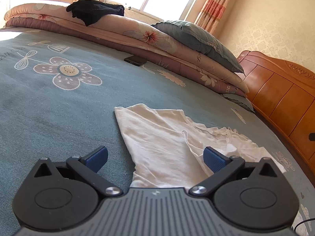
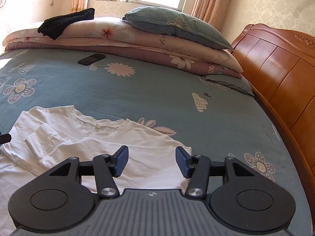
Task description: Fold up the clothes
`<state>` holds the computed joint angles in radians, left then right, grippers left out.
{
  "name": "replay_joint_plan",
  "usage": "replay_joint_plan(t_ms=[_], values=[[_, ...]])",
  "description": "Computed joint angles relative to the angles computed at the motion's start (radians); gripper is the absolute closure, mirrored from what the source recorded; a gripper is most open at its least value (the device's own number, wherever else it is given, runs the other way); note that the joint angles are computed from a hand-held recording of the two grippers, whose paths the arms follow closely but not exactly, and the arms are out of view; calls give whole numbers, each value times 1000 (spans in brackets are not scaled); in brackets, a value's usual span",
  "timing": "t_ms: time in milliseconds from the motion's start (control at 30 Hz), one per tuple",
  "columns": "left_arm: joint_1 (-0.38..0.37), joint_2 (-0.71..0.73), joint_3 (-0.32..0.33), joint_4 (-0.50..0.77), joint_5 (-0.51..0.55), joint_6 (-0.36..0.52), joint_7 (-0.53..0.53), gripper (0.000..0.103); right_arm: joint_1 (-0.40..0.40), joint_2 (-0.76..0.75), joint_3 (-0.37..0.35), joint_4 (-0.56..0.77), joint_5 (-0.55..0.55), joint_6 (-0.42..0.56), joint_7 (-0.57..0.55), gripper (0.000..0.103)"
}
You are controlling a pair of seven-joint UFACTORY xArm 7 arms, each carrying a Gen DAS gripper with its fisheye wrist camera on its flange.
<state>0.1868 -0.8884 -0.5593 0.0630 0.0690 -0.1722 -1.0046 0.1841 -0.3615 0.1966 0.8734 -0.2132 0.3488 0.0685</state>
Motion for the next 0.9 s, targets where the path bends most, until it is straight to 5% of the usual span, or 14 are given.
replay_joint_plan(t_ms=[200, 333, 600, 767, 833, 900], values=[[12, 10, -20, 11, 12, 12, 0, 1, -105, -118, -24, -23, -63, 57, 25, 42], [18, -8, -37, 8, 14, 4, -7, 1, -80, -170, -89, -48, 13, 74, -22, 38], [-4, -9, -33, 5, 13, -62, 9, 1, 131, -85, -248, -129, 432, 128, -180, 38], [-25, 48, -37, 15, -32, -166, 21, 1, 299, 35, -345, -140, 808, 107, -442, 38], [-64, 142, 18, 36, -44, -225, 36, 1, 351, 73, -376, -136, 943, 120, -597, 35], [-171, 257, 172, 73, -13, -254, 54, 1, 370, 90, -380, -141, 1031, 124, -712, 32]])
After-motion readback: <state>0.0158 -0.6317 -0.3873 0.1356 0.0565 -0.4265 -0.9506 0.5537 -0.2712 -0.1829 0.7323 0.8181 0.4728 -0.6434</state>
